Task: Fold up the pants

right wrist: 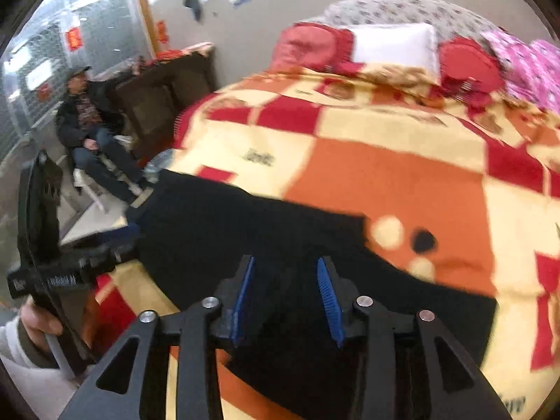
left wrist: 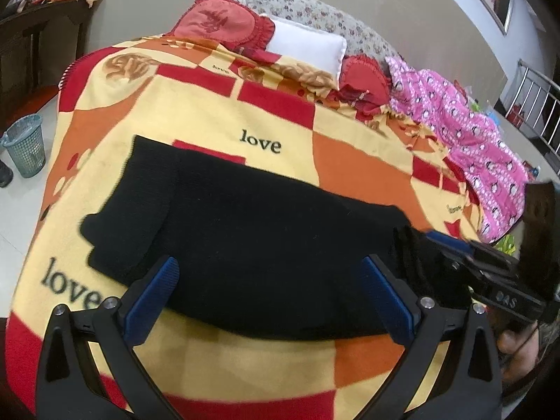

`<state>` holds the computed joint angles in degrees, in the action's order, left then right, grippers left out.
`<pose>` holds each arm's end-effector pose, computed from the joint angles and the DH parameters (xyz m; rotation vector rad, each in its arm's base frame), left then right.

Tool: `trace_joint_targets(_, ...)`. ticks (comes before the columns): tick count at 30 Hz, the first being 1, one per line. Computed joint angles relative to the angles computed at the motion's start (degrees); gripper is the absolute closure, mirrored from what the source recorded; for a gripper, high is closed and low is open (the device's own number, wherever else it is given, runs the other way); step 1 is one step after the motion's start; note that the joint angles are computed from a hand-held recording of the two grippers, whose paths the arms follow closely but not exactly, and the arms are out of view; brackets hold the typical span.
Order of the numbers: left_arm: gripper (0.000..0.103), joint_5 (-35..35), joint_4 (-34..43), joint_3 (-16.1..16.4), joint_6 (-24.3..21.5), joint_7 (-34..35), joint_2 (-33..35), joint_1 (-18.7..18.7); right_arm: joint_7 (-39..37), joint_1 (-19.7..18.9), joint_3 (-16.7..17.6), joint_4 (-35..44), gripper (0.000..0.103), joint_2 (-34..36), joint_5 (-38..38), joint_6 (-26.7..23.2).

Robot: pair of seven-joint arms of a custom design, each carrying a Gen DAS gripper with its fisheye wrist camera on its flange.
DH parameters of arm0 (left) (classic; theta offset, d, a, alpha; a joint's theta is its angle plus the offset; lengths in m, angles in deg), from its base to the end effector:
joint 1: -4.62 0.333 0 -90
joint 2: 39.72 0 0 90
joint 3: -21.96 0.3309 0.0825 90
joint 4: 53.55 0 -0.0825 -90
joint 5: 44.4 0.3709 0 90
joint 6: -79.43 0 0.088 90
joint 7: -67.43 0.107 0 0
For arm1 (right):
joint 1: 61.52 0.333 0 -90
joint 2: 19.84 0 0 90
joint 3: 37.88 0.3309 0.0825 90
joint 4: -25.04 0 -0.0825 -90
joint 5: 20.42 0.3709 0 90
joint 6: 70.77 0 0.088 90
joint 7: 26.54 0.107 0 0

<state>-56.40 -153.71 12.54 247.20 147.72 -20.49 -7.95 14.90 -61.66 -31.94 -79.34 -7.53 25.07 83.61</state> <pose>0.6481 -0.2309 0.5036 -1.8779 1.8704 -1.1575 0.6495 0.0369 0.5063 -1.8986 1.3633 -0.4059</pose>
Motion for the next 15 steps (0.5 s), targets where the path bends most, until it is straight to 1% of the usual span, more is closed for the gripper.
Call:
trace_joint_targets(1, 0.000, -0.65, -1.36, -0.44, 0.93, 0.55, -1.09, 0.55, -1.02, 0.04, 0.59, 1.59, 0.050, 0.80, 0.51, -0.89)
trace_joint_targets(2, 0.000, -0.72, -2.90, -0.19, 1.78, 0.44, -2.35, 0.65, -1.85, 0.12, 1.06, 2.86, 0.042, 1.51, 0.87, -1.53)
trace_joint_targets(4, 0.000, -0.90, -5.74, 0.54, 2.71, -0.67, -4.67, 0.84, -3.35, 0.47, 2.23, 7.34, 0.035, 4.33, 0.78, -4.47)
trace_joint_targets(6, 0.000, -4.26, -8.11, -0.81, 2.80, -0.17, -6.47, 2.85, -2.92, 1.33, 2.86, 11.27, 0.033, 7.01, -1.26, -6.84)
trace_joint_targets(7, 0.000, -5.76, -8.86, -1.19, 2.56, -0.15, -7.04, 3.55, -2.49, 1.85, 3.20, 13.90, 0.030, 8.87, -2.79, -8.21)
trace_joint_targets(8, 0.000, -6.99, -9.55, -1.31, 2.39, -0.49, -7.48, 4.00, -2.01, 2.24, 3.55, 15.86, 0.025, 10.34, -4.02, -8.97)
trace_joint_targets(10, 0.000, -8.46, -10.42, -1.14, 2.39, -1.73, -7.66, 4.35, 1.00, 3.93, 3.65, 22.20, 0.023, 14.95, -8.59, -11.24)
trace_joint_targets(15, 0.000, -7.37, -8.53, -0.16, 0.76, -4.68, -5.17, 3.90, 7.08, 6.29, 4.58, 34.96, 0.022, 23.92, -17.37, -15.90)
